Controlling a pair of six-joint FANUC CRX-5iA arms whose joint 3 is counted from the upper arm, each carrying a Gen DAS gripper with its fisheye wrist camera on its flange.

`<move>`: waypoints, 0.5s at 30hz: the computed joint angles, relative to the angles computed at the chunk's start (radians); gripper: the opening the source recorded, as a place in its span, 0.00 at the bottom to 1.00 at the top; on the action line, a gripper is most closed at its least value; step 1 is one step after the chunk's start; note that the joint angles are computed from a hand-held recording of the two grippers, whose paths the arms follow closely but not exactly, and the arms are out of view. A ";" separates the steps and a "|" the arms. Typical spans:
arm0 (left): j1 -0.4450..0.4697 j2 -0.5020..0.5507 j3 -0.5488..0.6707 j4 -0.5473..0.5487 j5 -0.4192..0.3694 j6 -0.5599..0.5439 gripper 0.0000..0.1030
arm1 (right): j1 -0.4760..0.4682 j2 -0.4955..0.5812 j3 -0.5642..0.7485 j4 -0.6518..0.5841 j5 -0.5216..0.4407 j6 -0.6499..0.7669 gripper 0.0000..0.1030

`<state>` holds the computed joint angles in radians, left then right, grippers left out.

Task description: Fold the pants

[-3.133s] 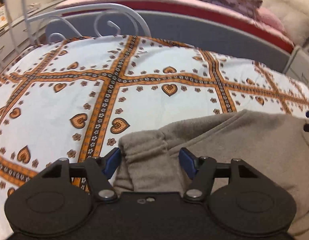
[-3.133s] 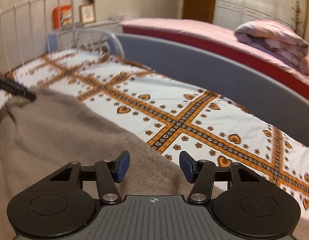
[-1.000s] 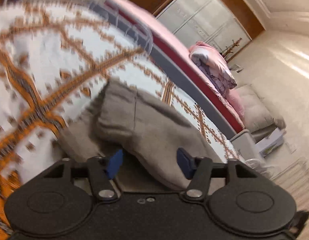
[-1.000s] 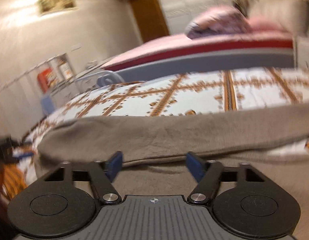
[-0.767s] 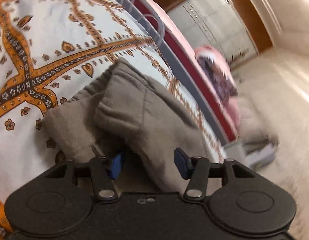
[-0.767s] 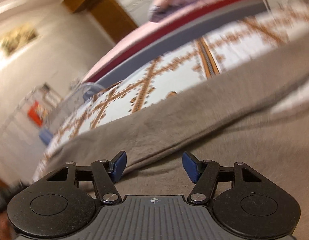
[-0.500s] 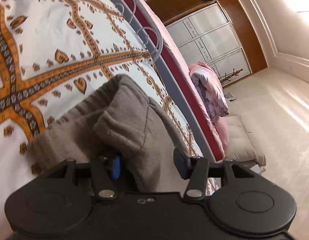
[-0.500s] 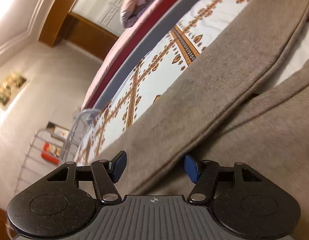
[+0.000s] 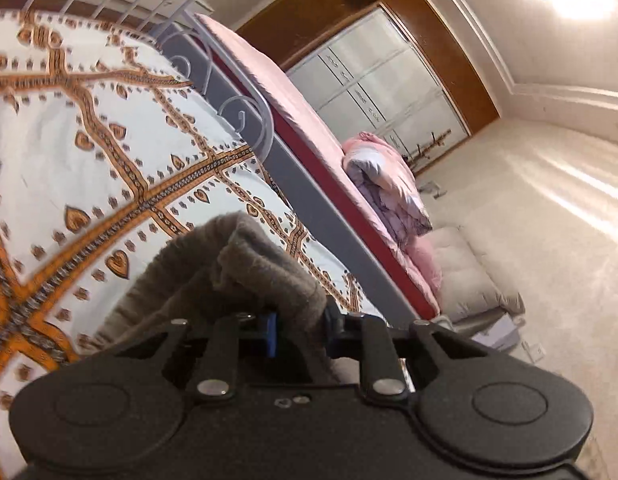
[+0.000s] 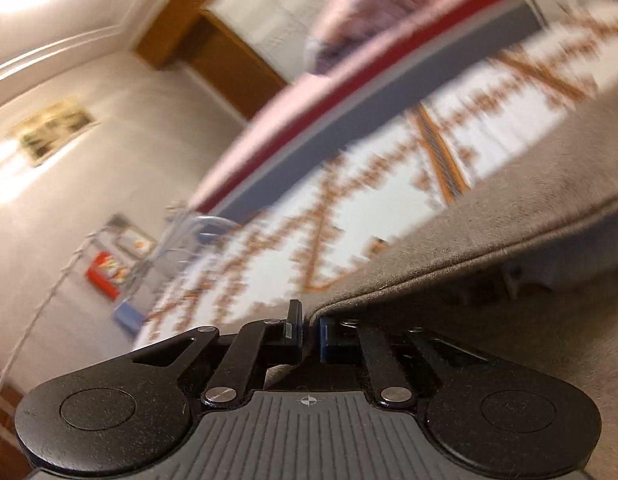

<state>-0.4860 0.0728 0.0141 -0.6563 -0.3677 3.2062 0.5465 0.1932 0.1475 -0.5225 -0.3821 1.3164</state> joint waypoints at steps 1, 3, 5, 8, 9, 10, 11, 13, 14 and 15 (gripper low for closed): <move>0.010 -0.015 -0.021 0.063 -0.008 -0.082 0.11 | 0.015 -0.037 -0.031 0.010 0.007 0.019 0.08; 0.025 -0.031 -0.060 0.166 -0.043 -0.207 0.11 | 0.054 -0.074 -0.069 0.051 0.005 -0.010 0.08; 0.040 -0.027 -0.096 0.288 -0.096 -0.340 0.11 | 0.092 -0.094 -0.124 0.112 -0.009 -0.058 0.08; 0.014 -0.019 -0.118 0.238 -0.117 -0.253 0.11 | 0.138 -0.047 -0.139 0.207 -0.114 -0.162 0.08; 0.006 -0.023 -0.118 0.206 -0.114 -0.201 0.11 | 0.147 -0.043 -0.157 0.223 -0.105 -0.181 0.08; -0.003 -0.023 -0.108 0.187 -0.126 -0.176 0.11 | 0.149 -0.054 -0.182 0.209 -0.063 -0.169 0.08; -0.011 -0.021 -0.096 0.171 -0.141 -0.174 0.11 | 0.151 -0.056 -0.183 0.216 -0.062 -0.179 0.08; -0.014 -0.030 -0.092 0.166 -0.138 -0.176 0.11 | 0.166 -0.066 -0.191 0.268 -0.044 -0.204 0.08; -0.018 -0.039 -0.092 0.152 -0.128 -0.171 0.11 | 0.174 -0.074 -0.198 0.292 -0.028 -0.209 0.08; -0.016 -0.042 -0.087 0.148 -0.125 -0.182 0.11 | 0.174 -0.074 -0.190 0.295 -0.016 -0.205 0.08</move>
